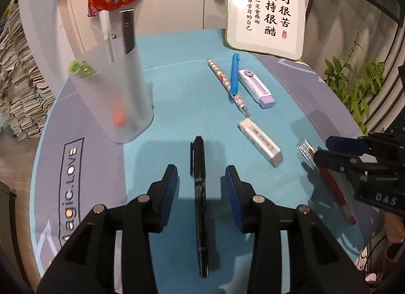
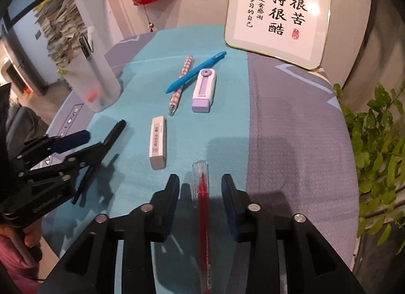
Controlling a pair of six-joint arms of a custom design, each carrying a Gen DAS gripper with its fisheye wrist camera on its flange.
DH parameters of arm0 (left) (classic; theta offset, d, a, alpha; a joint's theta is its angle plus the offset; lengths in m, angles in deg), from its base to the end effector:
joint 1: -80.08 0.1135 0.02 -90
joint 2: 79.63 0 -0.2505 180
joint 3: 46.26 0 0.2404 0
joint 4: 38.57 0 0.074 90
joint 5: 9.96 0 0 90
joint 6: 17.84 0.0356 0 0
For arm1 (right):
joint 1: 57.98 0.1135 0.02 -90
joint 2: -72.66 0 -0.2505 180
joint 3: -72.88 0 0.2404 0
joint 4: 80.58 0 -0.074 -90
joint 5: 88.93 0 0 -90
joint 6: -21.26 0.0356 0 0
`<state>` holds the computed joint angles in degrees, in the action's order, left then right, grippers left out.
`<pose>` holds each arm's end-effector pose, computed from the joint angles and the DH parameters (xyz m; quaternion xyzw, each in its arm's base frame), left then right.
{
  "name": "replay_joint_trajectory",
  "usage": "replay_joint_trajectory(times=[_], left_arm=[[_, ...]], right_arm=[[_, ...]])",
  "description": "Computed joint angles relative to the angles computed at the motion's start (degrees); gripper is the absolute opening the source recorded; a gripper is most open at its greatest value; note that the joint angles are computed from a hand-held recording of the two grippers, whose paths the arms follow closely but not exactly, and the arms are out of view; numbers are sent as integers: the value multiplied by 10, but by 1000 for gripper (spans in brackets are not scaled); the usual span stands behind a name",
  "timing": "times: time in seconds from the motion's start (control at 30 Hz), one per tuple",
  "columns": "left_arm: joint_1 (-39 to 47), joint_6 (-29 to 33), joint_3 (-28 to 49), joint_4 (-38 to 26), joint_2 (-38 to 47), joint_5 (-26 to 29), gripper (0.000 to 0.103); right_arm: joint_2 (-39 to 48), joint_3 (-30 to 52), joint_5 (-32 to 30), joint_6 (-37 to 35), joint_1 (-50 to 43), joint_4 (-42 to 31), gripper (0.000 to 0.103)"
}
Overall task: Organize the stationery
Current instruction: 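Lift the black marker with the left tool while the right tool lifts the red pen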
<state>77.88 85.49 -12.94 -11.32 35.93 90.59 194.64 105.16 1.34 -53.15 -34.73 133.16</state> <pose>0.2227 -0.0151 0.0120 0.1557 0.9372 -0.0582 0.3066 0.1979 0.0848 -0.0052 -0.0632 0.9541 0.0952 0.2768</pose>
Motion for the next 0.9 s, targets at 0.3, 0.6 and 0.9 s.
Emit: replay_joint_trajectory(times=[0.3,0.6,0.9], left_arm=[[-17,-11,44,-31,21,-9,37],[-31,-21,75,-29,60,-19,32],[1,-11,15,-10,-1,23,12]], right_arm=[[35,54,31,-17,19,-42,35],[51,64,72,-15,44,-42,15],[-4,-2,37,6,21,2,15]])
